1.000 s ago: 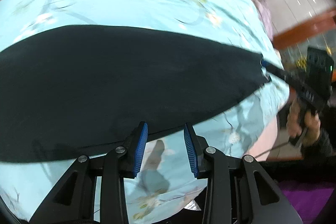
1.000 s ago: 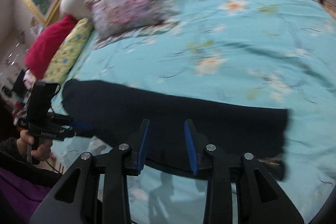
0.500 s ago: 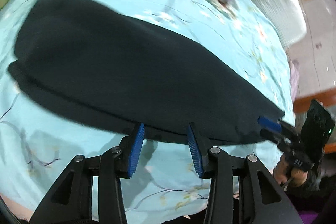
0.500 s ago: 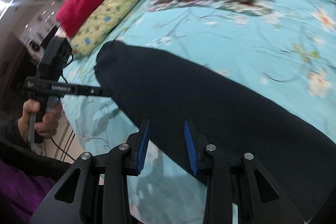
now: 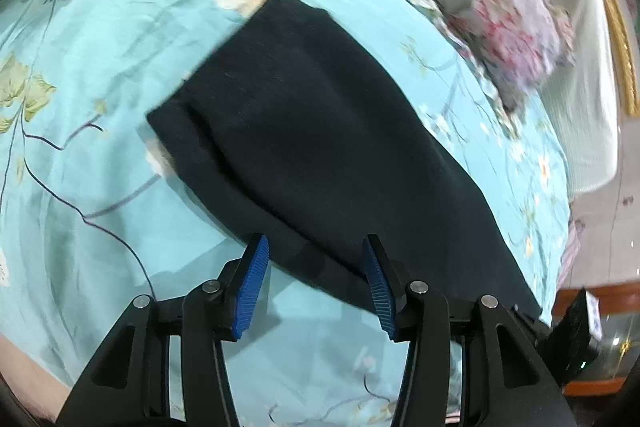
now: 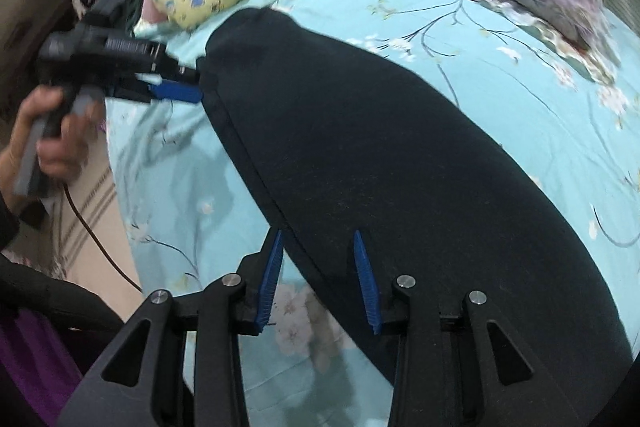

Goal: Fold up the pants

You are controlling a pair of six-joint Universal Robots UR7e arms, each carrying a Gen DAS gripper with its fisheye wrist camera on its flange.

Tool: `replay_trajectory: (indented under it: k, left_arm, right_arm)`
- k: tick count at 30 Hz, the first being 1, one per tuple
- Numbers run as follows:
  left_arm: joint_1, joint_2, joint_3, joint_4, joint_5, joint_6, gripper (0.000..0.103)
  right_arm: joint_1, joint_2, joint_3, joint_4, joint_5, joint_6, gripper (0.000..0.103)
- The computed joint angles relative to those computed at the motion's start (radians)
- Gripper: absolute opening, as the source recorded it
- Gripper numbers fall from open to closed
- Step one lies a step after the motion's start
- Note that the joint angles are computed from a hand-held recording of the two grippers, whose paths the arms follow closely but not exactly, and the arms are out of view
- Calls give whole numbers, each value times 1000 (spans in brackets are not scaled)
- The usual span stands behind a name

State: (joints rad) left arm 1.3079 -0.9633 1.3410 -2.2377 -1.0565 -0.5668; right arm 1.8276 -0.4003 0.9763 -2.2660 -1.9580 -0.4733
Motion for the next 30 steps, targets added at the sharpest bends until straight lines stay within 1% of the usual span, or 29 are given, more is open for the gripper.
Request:
replay_trajectory:
  k: [7, 10, 12, 15, 18, 19, 20, 21, 22, 23, 24, 26, 30]
  left_arm:
    - [26, 24, -35, -16, -1, -52, 52]
    - [27, 35, -57, -14, 4, -67, 53]
    - [28, 40, -65, -21, 11, -66, 54]
    - [28, 47, -74, -23, 26, -64, 54]
    - [33, 49, -70, -39, 28, -74, 49]
    - [34, 48, -64, -52, 30, -73, 44]
    - [31, 47, -61, -54, 44, -70, 35]
    - [28, 46, -59, -52, 57, -64, 31]
    - [26, 45, -55, -54, 66, -58, 23]
    - [23, 42, -50, -57, 76, -50, 18]
    - [21, 38, -43, -63, 81, -40, 16]
    - [17, 27, -26, -87, 82, -21, 7]
    - [4, 12, -5, -119, 89, 12, 7]
  right_arm:
    - [10, 44, -41, 27, -67, -75, 39]
    - [14, 51, -36, 13, -98, -106, 39]
    - [16, 49, -20, -15, -113, -142, 39]
    - [19, 55, -14, -47, -130, -171, 39]
    - [18, 58, -11, -69, -139, -186, 39]
    - [18, 58, -11, -73, -135, -186, 35]
    - [17, 58, -11, -76, -135, -185, 28]
    - [15, 56, -16, -69, -126, -174, 24]
    - [13, 58, -28, -56, -113, -159, 17]
    - [9, 56, -35, -44, -96, -140, 10]
    - [8, 55, -41, -37, -88, -127, 8]
    - [6, 49, -40, -34, -70, -114, 7]
    - [7, 34, -37, -23, -35, -94, 7]
